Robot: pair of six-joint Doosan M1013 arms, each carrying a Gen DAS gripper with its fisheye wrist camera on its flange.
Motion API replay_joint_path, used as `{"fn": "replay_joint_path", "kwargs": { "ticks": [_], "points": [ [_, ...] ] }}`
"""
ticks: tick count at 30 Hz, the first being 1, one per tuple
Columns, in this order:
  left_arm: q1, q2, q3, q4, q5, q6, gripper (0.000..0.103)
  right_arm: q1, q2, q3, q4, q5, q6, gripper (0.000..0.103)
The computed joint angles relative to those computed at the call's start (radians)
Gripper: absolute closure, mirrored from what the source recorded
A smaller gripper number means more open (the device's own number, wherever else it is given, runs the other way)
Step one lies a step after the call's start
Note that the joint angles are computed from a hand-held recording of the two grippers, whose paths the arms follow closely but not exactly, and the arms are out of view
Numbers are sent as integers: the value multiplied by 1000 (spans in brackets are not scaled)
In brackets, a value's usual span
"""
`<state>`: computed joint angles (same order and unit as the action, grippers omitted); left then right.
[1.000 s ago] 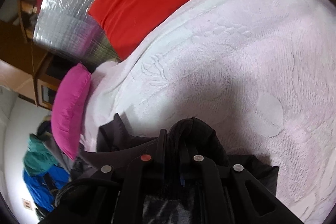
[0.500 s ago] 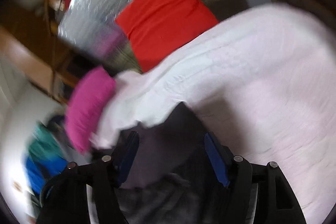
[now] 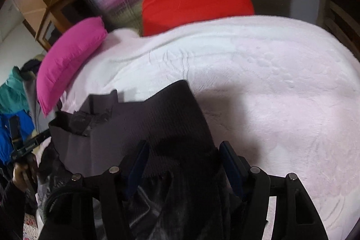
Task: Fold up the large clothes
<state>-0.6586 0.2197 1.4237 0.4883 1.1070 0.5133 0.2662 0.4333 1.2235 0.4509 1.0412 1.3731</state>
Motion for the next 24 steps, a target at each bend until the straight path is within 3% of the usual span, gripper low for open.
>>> {"fn": "replay_joint_path", "kwargs": {
  "ticks": [1,2,10,12,15,16,18,19,22,24],
  "points": [
    [-1,13,-13,-2,37,14,101,2,2,-5,-13,13,2,75],
    [-2,20,-19,-3,52,24,101,1,0,-5,-13,12,-2,81],
    [-53,-17,-2,207,97,-95,103,-2,-104,53,-40,-120,-24,86],
    [-56,-35,7,229,78,-103,103,-4,-129,72,-41,-163,-20,86],
    [-52,-57,31,227,15,-102,103,-1,-132,72,-58,-160,1,86],
    [-43,-58,34,196,-6,-89,99,0,-122,66,-69,-144,16,86],
    [-20,-50,31,99,-24,-42,52,-5,-105,60,-46,-114,28,85],
    [-9,-44,30,55,-32,-25,23,-7,-101,65,-32,-116,34,84],
    [-6,-28,24,25,-44,16,23,-25,-89,74,53,-115,23,75],
    [0,-6,5,-12,-20,61,23,-33,-92,85,94,-129,-5,52]
  ]
}}
